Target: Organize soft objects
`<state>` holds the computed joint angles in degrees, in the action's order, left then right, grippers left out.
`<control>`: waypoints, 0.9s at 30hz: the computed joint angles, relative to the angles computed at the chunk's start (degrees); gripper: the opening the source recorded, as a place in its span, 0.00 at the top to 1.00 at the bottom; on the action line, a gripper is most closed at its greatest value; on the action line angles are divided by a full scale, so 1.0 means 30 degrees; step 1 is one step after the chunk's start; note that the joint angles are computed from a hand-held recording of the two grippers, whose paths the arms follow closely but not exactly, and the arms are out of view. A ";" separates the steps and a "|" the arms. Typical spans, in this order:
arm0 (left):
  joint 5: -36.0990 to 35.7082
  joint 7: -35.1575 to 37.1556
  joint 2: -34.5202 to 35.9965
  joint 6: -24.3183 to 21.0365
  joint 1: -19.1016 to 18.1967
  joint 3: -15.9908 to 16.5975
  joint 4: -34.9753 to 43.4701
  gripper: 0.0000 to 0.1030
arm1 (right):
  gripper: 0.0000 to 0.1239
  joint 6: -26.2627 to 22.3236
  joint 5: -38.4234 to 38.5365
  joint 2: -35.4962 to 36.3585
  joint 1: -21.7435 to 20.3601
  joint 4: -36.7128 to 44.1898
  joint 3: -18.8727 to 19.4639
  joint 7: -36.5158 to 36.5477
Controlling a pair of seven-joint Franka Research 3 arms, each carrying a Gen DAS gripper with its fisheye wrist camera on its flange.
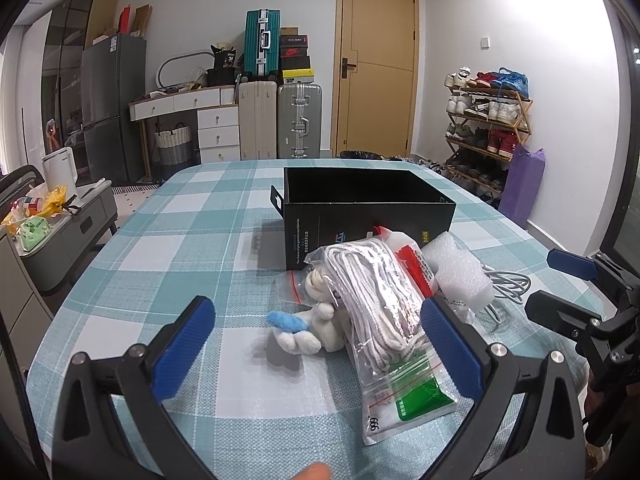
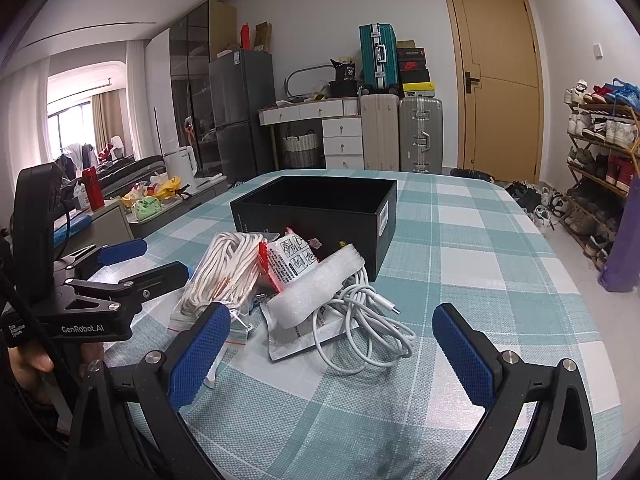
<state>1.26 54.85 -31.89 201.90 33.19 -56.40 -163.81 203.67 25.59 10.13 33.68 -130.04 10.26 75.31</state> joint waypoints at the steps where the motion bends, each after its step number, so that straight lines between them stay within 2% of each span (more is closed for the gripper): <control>1: -0.0005 0.0005 -0.0018 -0.0011 -0.0019 0.0010 -0.0006 0.00 | 0.17 -0.0004 0.0017 -0.0055 0.0005 -0.0029 -0.0011 -0.0013; 16: -0.0025 0.0169 -0.0070 0.0024 -0.0158 0.0226 -0.0066 0.00 | 0.17 -0.0040 0.0232 -0.0008 0.0086 0.0065 -0.0053 -0.0216; 19: -0.0074 0.0110 -0.0160 0.0016 -0.0066 0.0125 -0.0072 0.00 | 0.17 -0.0263 0.0887 -0.0076 0.0408 0.0184 -0.0298 -0.0798; 27: 0.0177 0.0268 0.0264 -0.0182 -0.0446 0.0806 -0.0013 0.00 | 0.17 -0.1052 0.3556 -0.0104 0.1555 0.0773 -0.1103 -0.3177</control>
